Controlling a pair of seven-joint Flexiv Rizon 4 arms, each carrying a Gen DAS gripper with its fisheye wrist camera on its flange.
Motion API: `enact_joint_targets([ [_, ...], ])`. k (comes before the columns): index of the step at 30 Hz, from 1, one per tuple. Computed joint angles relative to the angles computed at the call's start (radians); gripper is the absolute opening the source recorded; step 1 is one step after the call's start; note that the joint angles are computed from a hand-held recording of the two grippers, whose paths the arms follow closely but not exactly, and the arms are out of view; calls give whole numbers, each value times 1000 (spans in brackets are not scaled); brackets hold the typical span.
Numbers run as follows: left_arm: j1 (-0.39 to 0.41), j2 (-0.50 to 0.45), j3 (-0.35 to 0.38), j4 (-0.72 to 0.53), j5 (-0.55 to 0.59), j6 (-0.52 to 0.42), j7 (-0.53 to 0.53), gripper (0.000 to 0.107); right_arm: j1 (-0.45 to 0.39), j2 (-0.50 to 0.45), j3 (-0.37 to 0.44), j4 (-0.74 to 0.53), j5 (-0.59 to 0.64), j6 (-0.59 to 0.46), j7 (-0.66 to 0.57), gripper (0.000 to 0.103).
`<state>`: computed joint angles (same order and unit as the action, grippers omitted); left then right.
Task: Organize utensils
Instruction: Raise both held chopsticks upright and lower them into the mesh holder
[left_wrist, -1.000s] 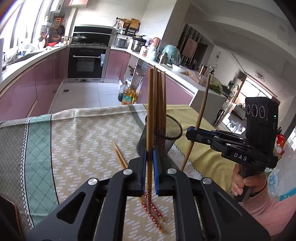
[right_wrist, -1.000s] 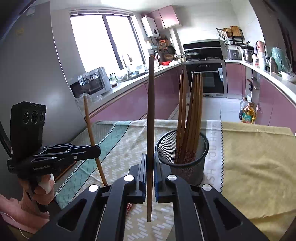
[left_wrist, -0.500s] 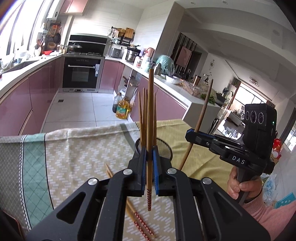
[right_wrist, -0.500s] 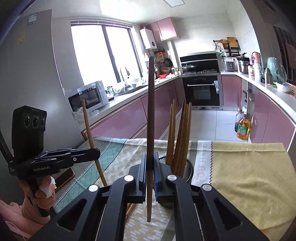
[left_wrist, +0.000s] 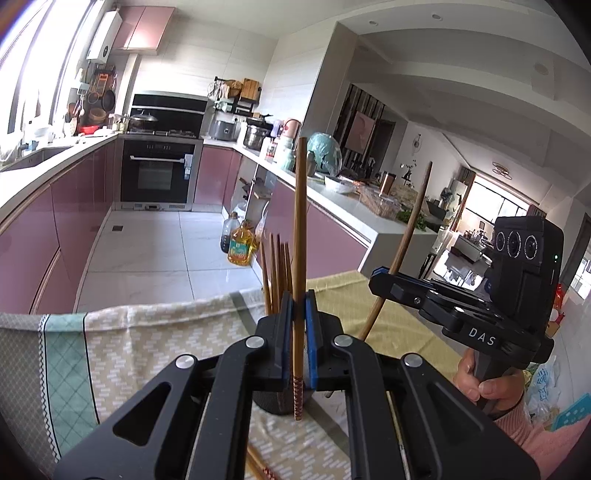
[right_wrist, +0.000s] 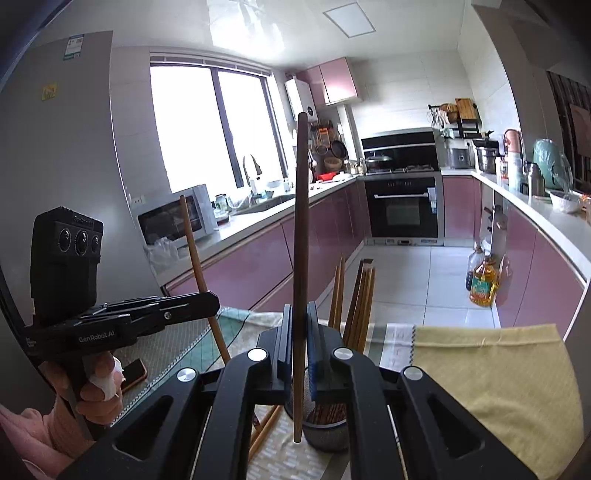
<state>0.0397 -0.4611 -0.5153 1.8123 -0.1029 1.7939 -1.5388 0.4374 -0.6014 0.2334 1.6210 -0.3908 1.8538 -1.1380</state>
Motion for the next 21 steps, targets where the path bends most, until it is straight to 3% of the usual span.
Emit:
enact_joint_targets([
  [10, -96, -31, 97, -90, -28, -11, 16, 7, -14, -43, 18, -81, -14, -43, -5, 6],
  [13, -169, -39, 181, -115, -51, -21, 15, 7, -6, -58, 11, -105, -8, -67, -6, 6],
  [21, -252, -69, 276, -160, -92, -100, 46, 7, -32, -98, 60, -150, 10, -156, -35, 6],
])
